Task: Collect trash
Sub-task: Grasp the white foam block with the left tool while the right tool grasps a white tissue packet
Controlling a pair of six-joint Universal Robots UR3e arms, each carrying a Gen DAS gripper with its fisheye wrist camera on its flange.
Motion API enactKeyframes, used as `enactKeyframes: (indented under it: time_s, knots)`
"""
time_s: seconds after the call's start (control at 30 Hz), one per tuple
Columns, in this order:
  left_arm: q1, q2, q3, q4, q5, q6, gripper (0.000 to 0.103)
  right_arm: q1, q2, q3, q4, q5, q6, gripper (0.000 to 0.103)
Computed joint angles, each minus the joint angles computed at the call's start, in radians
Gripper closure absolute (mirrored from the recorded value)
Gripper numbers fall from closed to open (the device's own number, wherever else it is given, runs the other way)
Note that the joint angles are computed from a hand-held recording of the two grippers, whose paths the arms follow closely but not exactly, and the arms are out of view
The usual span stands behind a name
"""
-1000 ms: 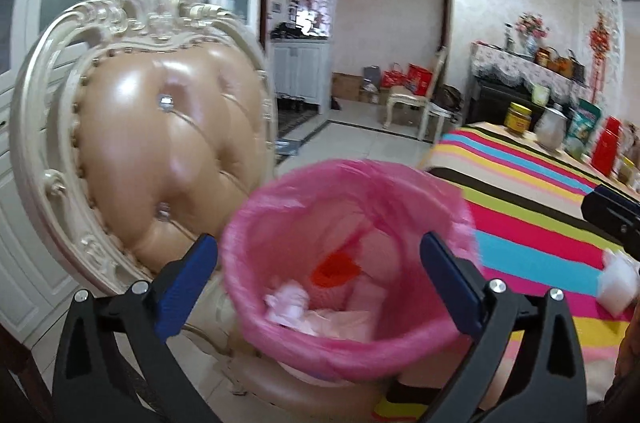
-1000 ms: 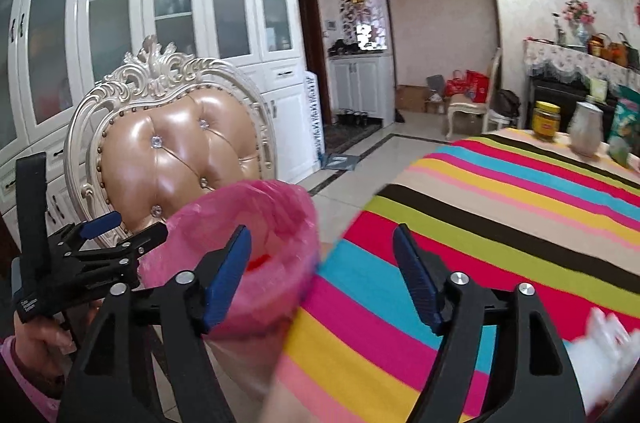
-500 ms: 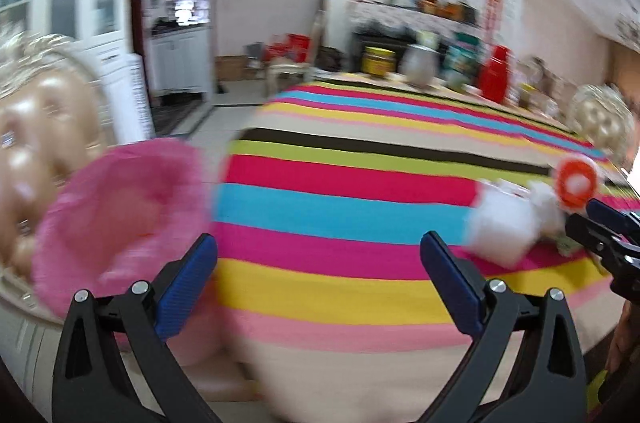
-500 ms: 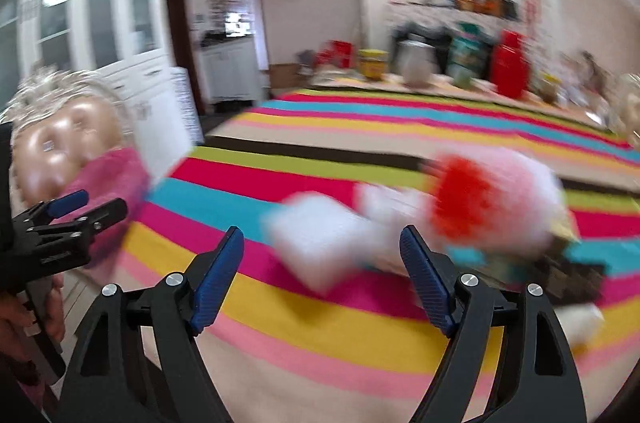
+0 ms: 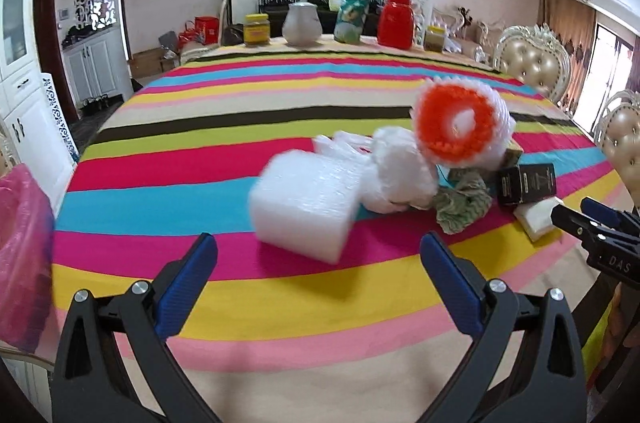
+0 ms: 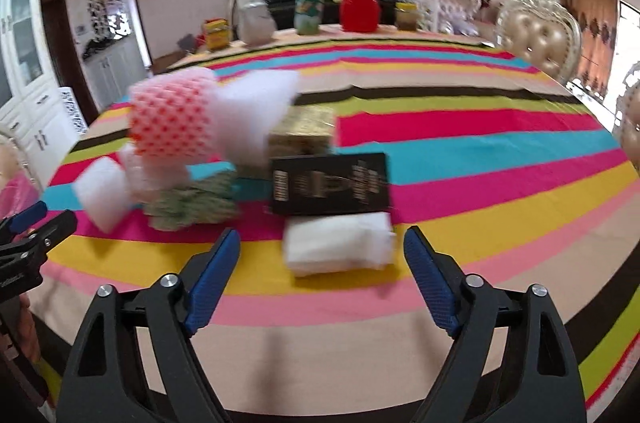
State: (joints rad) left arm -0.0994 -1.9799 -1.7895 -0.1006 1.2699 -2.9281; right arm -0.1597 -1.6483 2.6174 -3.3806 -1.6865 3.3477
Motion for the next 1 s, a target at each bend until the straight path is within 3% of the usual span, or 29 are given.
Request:
enactKeyframes:
  time_s: [0.2,0.87,0.97,1.0]
  knots:
    - [-0.028,-0.106,0.163,-0.140,0.055,-0.034,0.005,-0.024,0.067,-0.069,0.065,0.001,-0.025,0.018]
    - [-0.041,-0.326,0.594,-0.442,0.073,-0.071,0.005,-0.045,0.109,-0.174,0.200,0.027,-0.022,0.018]
    - [-0.040,-0.349,0.642,-0.481,0.066,-0.067,0.012,-0.049,0.115,-0.183,0.214,0.032,-0.023,0.018]
    - [-0.035,-0.353,0.649,-0.493,0.053,-0.064,0.022,-0.048,0.118,-0.186,0.218,0.032,-0.024,0.018]
